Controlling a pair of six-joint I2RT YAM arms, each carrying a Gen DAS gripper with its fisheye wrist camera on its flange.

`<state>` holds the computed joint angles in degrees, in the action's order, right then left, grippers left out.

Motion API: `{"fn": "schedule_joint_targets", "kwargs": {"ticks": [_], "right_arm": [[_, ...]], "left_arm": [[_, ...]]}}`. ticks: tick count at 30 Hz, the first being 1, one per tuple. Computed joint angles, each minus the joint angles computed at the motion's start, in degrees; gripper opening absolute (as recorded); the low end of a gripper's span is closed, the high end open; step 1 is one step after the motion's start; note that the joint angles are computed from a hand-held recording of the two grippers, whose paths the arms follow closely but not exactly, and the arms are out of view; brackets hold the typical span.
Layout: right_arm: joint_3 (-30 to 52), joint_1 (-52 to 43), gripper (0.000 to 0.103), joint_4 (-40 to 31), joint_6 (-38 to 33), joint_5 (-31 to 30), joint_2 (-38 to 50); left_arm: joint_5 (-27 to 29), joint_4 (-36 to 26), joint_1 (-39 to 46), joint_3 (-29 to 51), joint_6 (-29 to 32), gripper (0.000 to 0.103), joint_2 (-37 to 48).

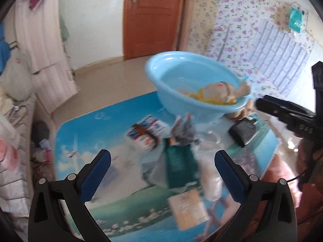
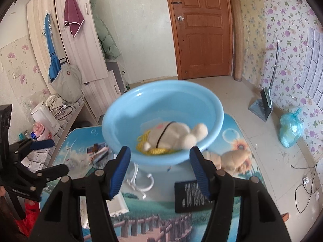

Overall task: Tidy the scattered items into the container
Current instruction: 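Drop the toothpick box and plush doll into the blue basin with both grippers, then move the left gripper to the glass bottle while the right gripper approaches the black lotion bottle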

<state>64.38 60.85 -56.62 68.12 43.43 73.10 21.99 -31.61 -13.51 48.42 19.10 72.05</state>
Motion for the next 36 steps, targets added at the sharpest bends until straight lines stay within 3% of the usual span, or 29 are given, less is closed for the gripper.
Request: {"fn": "schedule_joint_targets", "kwargs": {"ticks": [9, 14, 27, 36], "right_arm": [[-2.9, 4.6, 0.061, -3.0, 8.1, -1.0, 0.6], [-5.4, 5.8, 0.061, -3.6, 11.4, -2.4, -0.2], [-8.0, 3.6, 0.061, -2.4, 12.2, -5.0, -1.9], [-10.0, 2.9, 0.061, -3.0, 12.5, -5.9, -3.0]], "left_arm": [[4.2, 1.4, 8.7, -5.3, 3.5, 0.103, -3.0], [8.7, -0.5, 14.3, -5.8, 5.9, 0.103, 1.1], [6.9, 3.6, 24.0, -7.8, 9.2, 0.103, 6.7], [3.9, 6.7, 22.8, -6.9, 9.4, 0.103, 11.5]]}}
